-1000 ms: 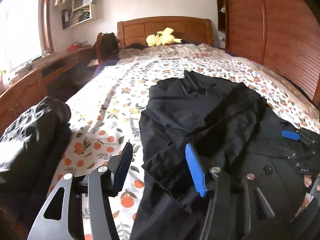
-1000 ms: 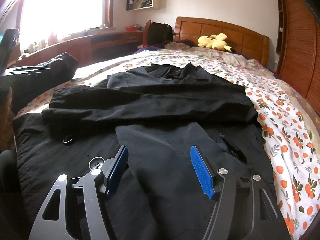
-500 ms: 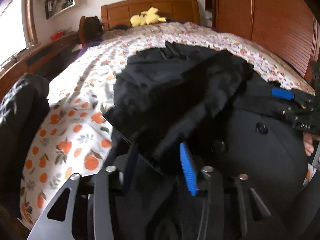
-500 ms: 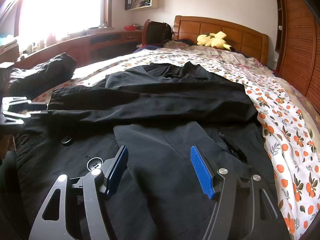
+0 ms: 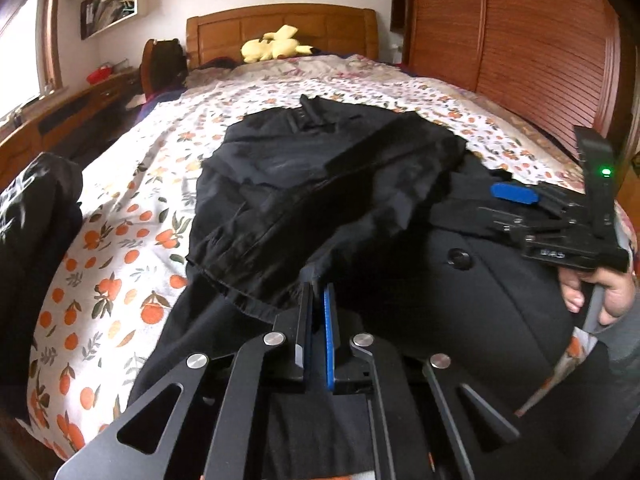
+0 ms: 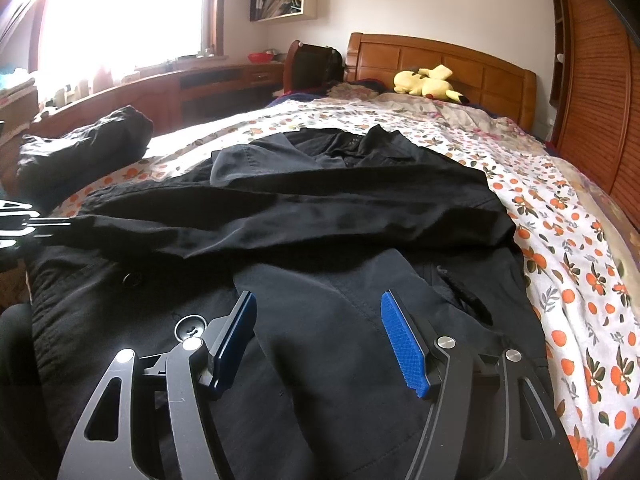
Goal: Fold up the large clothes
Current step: 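Fold the coat side over toward the coat middle and open the left tool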
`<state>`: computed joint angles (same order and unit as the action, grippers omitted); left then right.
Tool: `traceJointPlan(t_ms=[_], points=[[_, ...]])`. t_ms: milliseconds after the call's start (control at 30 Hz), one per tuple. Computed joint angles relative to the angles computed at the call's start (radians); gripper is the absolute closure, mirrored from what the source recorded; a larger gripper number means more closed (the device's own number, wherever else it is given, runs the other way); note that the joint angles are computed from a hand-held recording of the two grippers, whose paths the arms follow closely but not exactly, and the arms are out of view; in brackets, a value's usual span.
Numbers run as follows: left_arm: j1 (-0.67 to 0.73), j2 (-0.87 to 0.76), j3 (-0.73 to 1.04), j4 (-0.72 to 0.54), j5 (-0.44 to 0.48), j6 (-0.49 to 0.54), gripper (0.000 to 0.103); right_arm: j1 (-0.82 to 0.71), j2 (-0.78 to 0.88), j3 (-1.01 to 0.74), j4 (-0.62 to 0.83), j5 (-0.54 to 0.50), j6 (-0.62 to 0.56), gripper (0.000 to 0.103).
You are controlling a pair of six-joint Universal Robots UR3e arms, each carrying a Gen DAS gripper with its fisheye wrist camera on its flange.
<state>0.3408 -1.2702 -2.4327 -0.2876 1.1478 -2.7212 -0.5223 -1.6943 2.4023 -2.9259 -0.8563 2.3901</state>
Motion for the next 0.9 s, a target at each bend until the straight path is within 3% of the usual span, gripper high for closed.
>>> traceJointPlan(t_ms=[167, 200, 233, 267, 300, 400, 700, 900], points=[[-0.055, -0.013, -0.023, 0.086, 0.073, -0.044, 0.090, 0.004, 0.002, -0.003, -0.003, -0.002, 0.008, 0.041], [-0.072, -0.029, -0.027, 0.123, 0.108, -0.065, 0.068, 0.002, 0.002, -0.004, -0.003, -0.001, 0.010, 0.041], [-0.062, -0.031, -0.032, 0.138, 0.103, -0.070, 0.053, 0.002, 0.004, -0.006, -0.005, -0.002, 0.015, 0.041], [-0.050, -0.027, -0.046, 0.162, 0.093, -0.080, 0.026, 0.000, 0.002, -0.003, -0.008, -0.002, 0.017, 0.041], [-0.044, -0.025, -0.058, 0.190, 0.095, -0.087, 0.014, 0.000, 0.005, -0.003, -0.017, -0.004, 0.022, 0.041], [-0.039, -0.049, -0.083, 0.285, 0.132, -0.102, 0.006, 0.006, 0.014, -0.001, -0.044, -0.012, 0.032, 0.041], [0.065, -0.033, -0.136, 0.290, 0.076, -0.050, 0.003, 0.022, 0.030, 0.002, -0.080, -0.050, 0.060, 0.041], [0.164, 0.043, -0.193, 0.240, 0.006, 0.033, 0.003, -0.026, -0.067, 0.008, 0.015, -0.051, 0.067, 0.041]])
